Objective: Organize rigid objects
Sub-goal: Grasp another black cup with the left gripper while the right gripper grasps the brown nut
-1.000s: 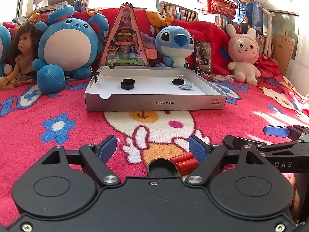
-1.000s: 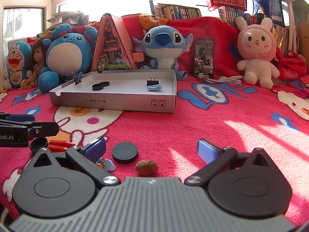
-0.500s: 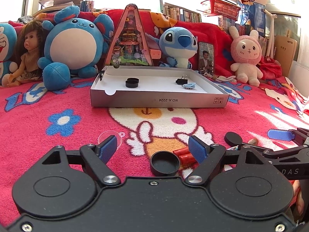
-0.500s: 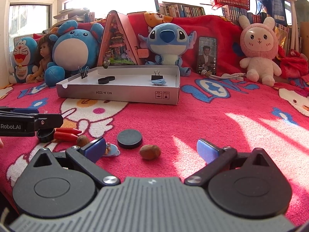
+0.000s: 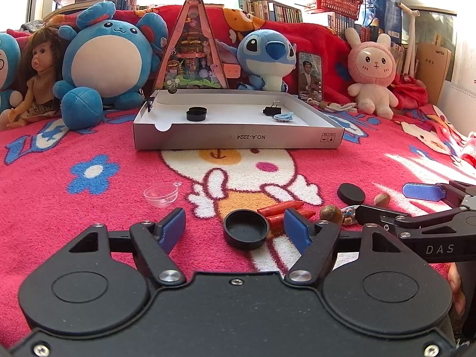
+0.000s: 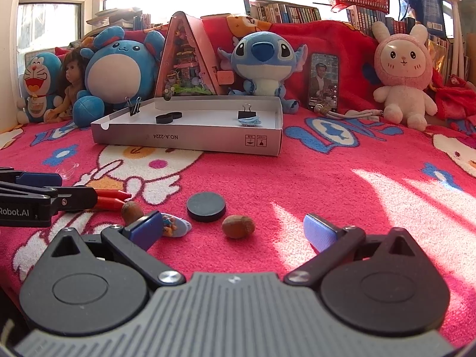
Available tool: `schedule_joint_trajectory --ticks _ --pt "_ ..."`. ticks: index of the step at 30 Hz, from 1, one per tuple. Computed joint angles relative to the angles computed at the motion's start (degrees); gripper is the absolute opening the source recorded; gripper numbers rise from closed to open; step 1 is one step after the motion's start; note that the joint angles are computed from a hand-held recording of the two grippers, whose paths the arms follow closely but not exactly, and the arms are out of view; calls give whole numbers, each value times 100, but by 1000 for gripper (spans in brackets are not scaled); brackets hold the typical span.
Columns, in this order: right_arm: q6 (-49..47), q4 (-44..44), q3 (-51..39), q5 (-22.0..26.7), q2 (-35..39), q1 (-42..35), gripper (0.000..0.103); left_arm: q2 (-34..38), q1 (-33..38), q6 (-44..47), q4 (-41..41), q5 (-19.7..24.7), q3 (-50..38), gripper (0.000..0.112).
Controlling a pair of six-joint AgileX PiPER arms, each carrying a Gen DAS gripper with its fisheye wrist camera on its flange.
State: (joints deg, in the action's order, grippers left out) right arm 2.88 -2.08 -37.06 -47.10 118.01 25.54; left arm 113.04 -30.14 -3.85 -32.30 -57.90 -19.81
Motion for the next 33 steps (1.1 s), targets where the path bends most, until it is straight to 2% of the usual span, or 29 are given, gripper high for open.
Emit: schedule_joint_trajectory --ticks 9,14,17,21,25,28,29,33 --pt "411 -625 61 -62 -59 -147 103 -80 39 -134 81 48 61 50" --pt "384 -486 168 -302 -68 -156 101 -152 57 -217 191 75 125 44" --pt "311 -139 263 -537 -84 -116 91 -149 85 -242 266 83 124 43" --pt "109 152 288 -566 -111 -53 78 -142 91 -196 271 163 64 41" --pt "-84 286 217 -373 -109 16 61 -154 52 -40 144 372 -50 41" --pt "-187 384 139 -186 -78 70 54 -116 -24 39 2 363 -89 38" --pt "-208 391 103 -72 -72 81 52 -121 -33 58 -13 382 -100 34" --pt "-197 333 81 92 -66 88 33 -159 -2 -77 119 336 -42 31"
